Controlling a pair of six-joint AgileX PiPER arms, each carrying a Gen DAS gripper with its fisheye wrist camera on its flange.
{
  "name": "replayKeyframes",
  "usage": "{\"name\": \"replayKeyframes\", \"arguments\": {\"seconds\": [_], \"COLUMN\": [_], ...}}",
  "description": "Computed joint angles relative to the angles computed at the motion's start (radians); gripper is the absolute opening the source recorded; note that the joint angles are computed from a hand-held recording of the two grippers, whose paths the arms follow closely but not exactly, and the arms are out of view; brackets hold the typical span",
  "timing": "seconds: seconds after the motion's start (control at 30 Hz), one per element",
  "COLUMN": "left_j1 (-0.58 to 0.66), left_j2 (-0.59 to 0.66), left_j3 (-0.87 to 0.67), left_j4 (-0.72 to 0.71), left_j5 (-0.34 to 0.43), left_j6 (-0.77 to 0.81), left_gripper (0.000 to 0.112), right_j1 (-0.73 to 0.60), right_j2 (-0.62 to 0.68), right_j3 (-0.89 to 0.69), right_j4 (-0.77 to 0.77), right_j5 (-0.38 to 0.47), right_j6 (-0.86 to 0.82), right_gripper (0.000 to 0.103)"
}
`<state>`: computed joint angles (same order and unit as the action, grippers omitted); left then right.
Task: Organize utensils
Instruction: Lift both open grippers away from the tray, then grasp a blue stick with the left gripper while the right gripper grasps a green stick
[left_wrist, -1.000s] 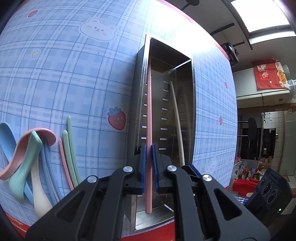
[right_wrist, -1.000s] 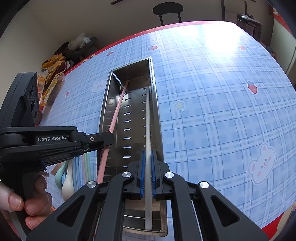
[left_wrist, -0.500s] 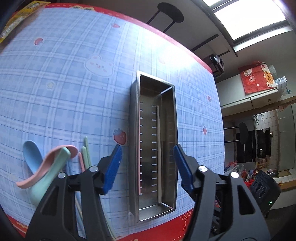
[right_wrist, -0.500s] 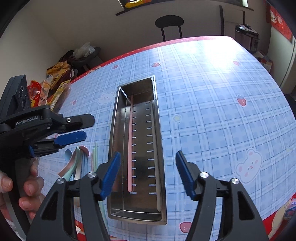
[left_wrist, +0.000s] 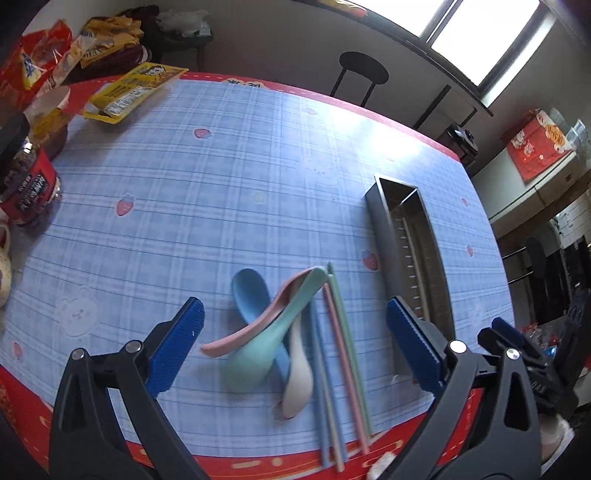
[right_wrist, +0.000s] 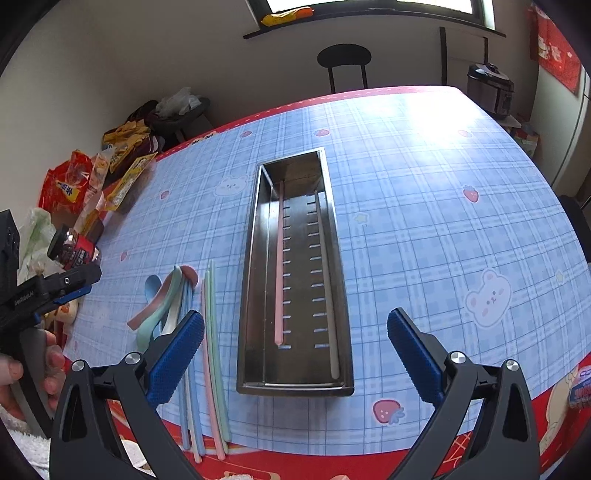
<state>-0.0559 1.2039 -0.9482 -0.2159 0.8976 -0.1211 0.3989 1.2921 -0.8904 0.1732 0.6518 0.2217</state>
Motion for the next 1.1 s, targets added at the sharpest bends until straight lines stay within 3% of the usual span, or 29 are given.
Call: {"name": "replayKeyframes", "arguments": {"seconds": [0.2,0.4,0.47,0.6,0.67,0.77,0.83,0.93,1.0,1.1], "left_j1": [-0.011,0.018,-0.005,-0.056,-0.092,-0.165,-0.171,-0.172,-0.173,-0.201], "left_j2": [-0.154,-0.268,-0.280,-0.282,-0.277,-0.256,-0.246,-0.236,-0.226,-0.217], "left_j3": [0.148,0.278,0.310,0.359,0.376,0.388,0.396,0.405,0.411,0.409], "left_j4": [0.086,0.023,0.026,0.001,-0.003,0.032,0.010,-0.018,-0.037,-0.021], "left_j5": [-0.013,-0.008,-0.007,-0.022,-0.033,-0.052,-0.059,-0.070,-0.078,-0.083], "left_j6": [0.018,0.063,0.060,0.070,0.062,0.017,0.036,0.063,0.079,0.046], "left_gripper": [0.097,0.097,0.097,0.096,0.094,0.075,0.061,0.042,0.036,0.036], "right_j1": [0.164,0.323,0.358,0.392,0.408,0.417,0.425,0.426,0.424,0.422], "right_j2": [0.022,0.035,0.047,0.060,0.065,0.074,0.083,0.100,0.116,0.147], "right_j3": [0.001,0.007,0.011,0.034,0.048,0.073,0.082,0.091,0.088,0.080], "right_j4": [-0.123,-0.268,-0.286,-0.263,-0.248,-0.188,-0.169,-0.143,-0.143,-0.154], "right_j5": [0.036,0.046,0.050,0.035,0.023,-0.005,-0.023,-0.053,-0.064,-0.080], "right_j6": [0.143,0.301,0.330,0.322,0.308,0.254,0.232,0.198,0.189,0.188], "right_gripper": [0.097,0.093,0.077,0.057,0.038,0.015,0.009,0.006,0.005,0.005]}}
